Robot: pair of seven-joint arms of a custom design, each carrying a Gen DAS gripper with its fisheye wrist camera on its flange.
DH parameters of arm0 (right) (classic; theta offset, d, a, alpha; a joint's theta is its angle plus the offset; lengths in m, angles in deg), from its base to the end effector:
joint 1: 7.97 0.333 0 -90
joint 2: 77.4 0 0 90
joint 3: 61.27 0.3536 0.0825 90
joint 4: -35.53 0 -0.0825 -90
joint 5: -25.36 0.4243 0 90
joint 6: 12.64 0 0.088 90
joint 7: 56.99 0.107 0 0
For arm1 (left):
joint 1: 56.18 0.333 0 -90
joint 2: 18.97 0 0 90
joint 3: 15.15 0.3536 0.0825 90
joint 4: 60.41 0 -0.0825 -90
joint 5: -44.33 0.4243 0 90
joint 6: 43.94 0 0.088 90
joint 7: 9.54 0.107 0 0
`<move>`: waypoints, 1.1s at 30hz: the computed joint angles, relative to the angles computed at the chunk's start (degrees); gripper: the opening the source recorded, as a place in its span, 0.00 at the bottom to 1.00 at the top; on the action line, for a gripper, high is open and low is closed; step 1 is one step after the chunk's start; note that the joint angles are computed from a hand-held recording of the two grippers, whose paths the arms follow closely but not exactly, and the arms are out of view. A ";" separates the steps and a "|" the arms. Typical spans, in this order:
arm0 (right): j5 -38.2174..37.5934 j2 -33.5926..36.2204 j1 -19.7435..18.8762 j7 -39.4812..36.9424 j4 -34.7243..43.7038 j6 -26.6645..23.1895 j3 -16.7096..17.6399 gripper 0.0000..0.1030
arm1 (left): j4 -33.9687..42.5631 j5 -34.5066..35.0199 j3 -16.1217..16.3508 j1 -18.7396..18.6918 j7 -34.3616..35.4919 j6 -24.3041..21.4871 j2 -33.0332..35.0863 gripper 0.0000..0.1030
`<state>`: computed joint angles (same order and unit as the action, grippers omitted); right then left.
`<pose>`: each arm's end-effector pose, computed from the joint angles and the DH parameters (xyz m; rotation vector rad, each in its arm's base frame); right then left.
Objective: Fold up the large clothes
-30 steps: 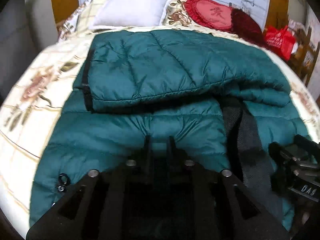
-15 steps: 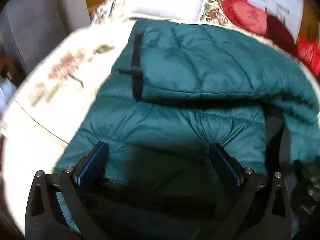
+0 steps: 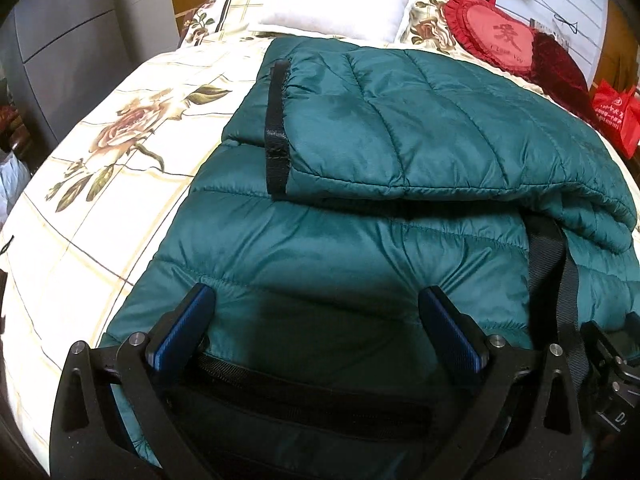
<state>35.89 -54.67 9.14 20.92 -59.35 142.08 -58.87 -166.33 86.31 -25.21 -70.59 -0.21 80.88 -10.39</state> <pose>0.7213 0.2440 0.4711 -2.1111 1.3952 -0.4168 0.6170 -0.2473 0.4895 -2.2535 1.1734 -0.3362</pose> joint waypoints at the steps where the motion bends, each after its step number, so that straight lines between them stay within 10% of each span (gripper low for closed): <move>1: -0.01 0.00 0.00 -0.03 0.00 -0.01 -0.02 1.00 | 0.01 -0.01 0.00 -0.01 -0.01 0.02 0.02 1.00; 33: -1.52 -0.18 0.76 1.43 -0.46 0.82 -0.60 1.00 | -0.01 -0.06 0.02 -0.03 0.02 -0.03 -0.03 1.00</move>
<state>34.37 -54.85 9.90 22.35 -59.80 142.90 -59.46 -166.35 86.25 -25.19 -70.62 -0.20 80.85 -10.42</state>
